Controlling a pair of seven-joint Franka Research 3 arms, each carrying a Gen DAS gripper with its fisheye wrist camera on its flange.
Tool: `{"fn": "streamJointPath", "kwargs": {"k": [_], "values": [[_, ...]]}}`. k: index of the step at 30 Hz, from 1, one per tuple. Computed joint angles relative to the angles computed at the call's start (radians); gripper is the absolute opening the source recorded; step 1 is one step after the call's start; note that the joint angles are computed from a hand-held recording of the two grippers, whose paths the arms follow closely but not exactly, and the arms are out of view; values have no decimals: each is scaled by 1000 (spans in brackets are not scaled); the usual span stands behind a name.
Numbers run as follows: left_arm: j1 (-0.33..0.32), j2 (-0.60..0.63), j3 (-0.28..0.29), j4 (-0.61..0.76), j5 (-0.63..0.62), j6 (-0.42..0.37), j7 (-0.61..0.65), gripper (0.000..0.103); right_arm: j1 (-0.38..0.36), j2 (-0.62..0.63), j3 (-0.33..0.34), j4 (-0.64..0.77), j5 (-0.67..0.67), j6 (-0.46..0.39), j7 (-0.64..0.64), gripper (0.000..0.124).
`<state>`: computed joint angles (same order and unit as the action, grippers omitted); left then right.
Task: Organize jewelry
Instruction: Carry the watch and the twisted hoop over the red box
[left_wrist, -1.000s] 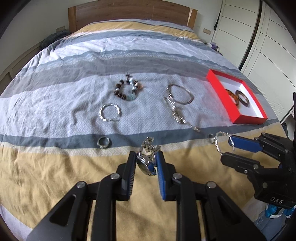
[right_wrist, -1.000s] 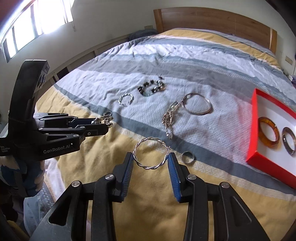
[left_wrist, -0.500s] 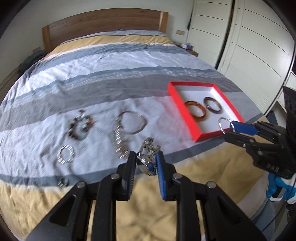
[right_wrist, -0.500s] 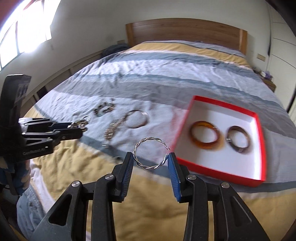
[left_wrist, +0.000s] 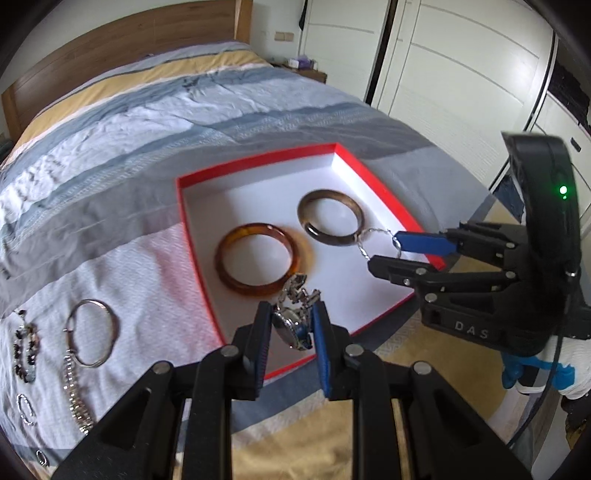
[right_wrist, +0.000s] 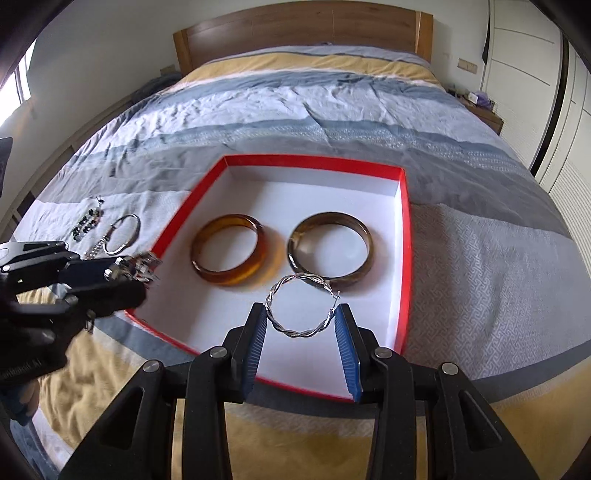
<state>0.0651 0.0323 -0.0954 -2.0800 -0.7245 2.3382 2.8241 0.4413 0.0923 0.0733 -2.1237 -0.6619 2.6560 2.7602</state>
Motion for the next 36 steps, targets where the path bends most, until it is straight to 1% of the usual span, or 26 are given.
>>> {"fn": "streamJointPath", "kwargs": {"k": [4, 6, 12, 15, 19, 36], "values": [[-10, 33, -12, 14, 47, 8, -59, 21, -11, 17, -3, -9, 53, 21, -76, 38], [-8, 55, -17, 34, 73, -4, -92, 21, -9, 26, -5, -7, 73, 20, -108, 38], [-4, 115, -39, 66, 172, 18, -208, 21, -1, 42, -13, 3, 132, 10, -175, 38], [7, 121, -51, 66, 176, 20, -213, 21, 4, 52, -16, 18, 151, -11, -202, 38], [12, 122, -60, 59, 179, 32, -208, 21, 10, 54, -22, 19, 160, -17, -210, 38], [17, 123, -66, 49, 181, 52, -209, 21, 19, 65, -28, 28, 165, -33, -220, 38]]}}
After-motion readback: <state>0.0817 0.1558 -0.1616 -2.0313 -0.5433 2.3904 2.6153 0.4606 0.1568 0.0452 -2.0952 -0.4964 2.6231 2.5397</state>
